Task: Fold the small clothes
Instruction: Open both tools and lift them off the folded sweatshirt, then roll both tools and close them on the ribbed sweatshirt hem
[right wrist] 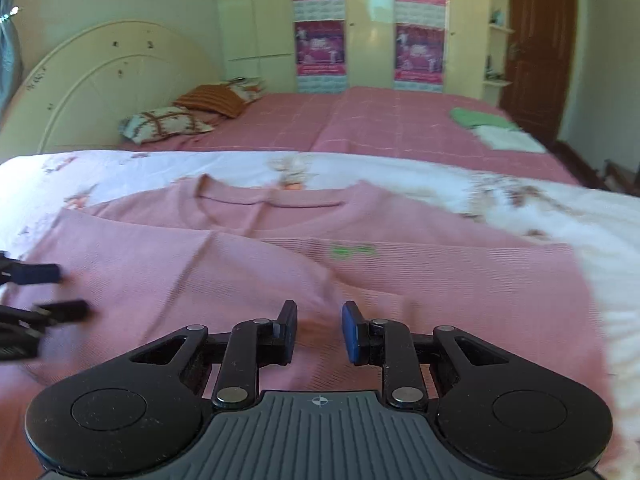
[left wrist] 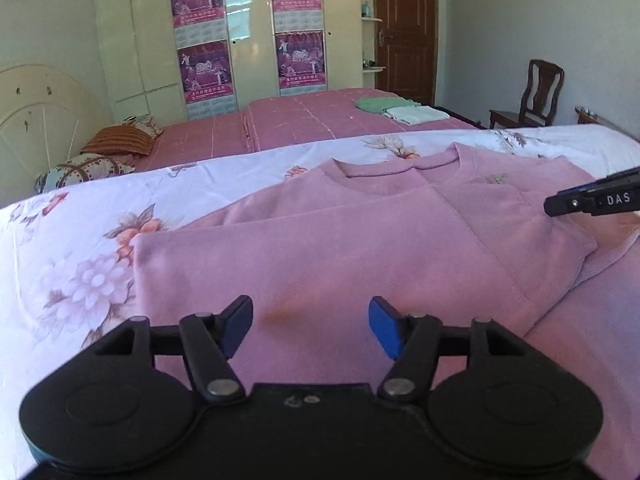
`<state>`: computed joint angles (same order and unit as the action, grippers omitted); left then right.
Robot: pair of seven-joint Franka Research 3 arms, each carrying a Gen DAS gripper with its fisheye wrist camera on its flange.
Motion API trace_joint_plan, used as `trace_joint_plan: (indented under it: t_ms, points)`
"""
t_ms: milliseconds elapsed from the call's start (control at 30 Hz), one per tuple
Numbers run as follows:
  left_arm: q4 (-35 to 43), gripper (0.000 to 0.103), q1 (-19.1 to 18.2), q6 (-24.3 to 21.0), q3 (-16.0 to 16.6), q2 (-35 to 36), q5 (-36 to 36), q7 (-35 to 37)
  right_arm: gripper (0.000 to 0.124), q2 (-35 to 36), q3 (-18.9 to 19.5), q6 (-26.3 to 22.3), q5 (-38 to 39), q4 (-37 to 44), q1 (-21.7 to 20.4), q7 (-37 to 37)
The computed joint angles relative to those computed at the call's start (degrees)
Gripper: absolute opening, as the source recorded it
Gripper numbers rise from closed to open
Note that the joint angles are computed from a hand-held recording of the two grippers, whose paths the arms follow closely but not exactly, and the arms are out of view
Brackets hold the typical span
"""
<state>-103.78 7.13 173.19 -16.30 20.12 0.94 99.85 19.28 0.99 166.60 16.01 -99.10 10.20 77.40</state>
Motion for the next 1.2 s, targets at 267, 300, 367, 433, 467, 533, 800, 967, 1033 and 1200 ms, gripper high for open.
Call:
trace_joint_plan:
  t_ms: [267, 300, 367, 433, 467, 533, 800, 967, 1033, 1200]
  points:
    - [-2.01, 0.064, -1.24, -2.06, 1.64, -2.76, -0.14, -3.23, 0.025, -5.28, -1.97, -0.42, -1.49, -7.25, 1.86, 5.11]
    - [-2.45, 0.065, -1.1, -1.69, 1.16, -3.19, -0.79, -2.96, 0.025, -6.13, -0.9, 0.8, -0.05, -8.23, 1.08, 4.29]
    - [-2.9, 0.065, -2.53, -2.64, 2.51, -3.62, 0.39, -4.04, 0.025, -7.19, -1.31, 1.86, -1.55, -9.62, 1.43, 4.53]
    - [-2.76, 0.065, -4.09, -3.66, 4.06, -3.31, 2.31, -5.27, 0.025, -6.48, -3.76, -2.27, -6.49, -8.41, 2.99, 9.45]
    - [-2.9, 0.065, -4.97, -3.63, 5.03, -3.17, 3.52, -6.36, 0.025, -6.21, -3.16, -2.26, -5.94, -8.47, 2.25, 9.19]
    - [-3.9, 0.066, -5.9, -1.85, 6.15, -3.27, 5.17, -8.29, 0.029, -6.19, -2.31, -1.58, -5.0, -8.84, 1.32, 8.74]
    - [-3.84, 0.067, -8.07, -3.35, 8.73, -4.03, 10.87, -14.41, 0.033, -6.62, -1.18, -0.59, -4.08, -9.91, 0.29, 7.28]
    - [-9.04, 0.076, -10.95, -3.03, 12.41, -9.15, 19.41, -23.16, 0.034, -10.38, 0.97, 0.07, 3.41, -13.62, -2.06, 3.23]
    - [-12.97, 0.076, -10.87, -1.55, 12.77, -12.48, 22.05, -26.42, 0.034, -13.31, 1.84, 1.2, 8.08, -17.0, -3.04, -1.32]
    - [-21.54, 0.075, -9.47, -2.93, 12.19, -21.56, 31.1, -38.51, 0.035, -22.11, -0.22, -1.33, 18.71, -24.73, -3.67, -11.88]
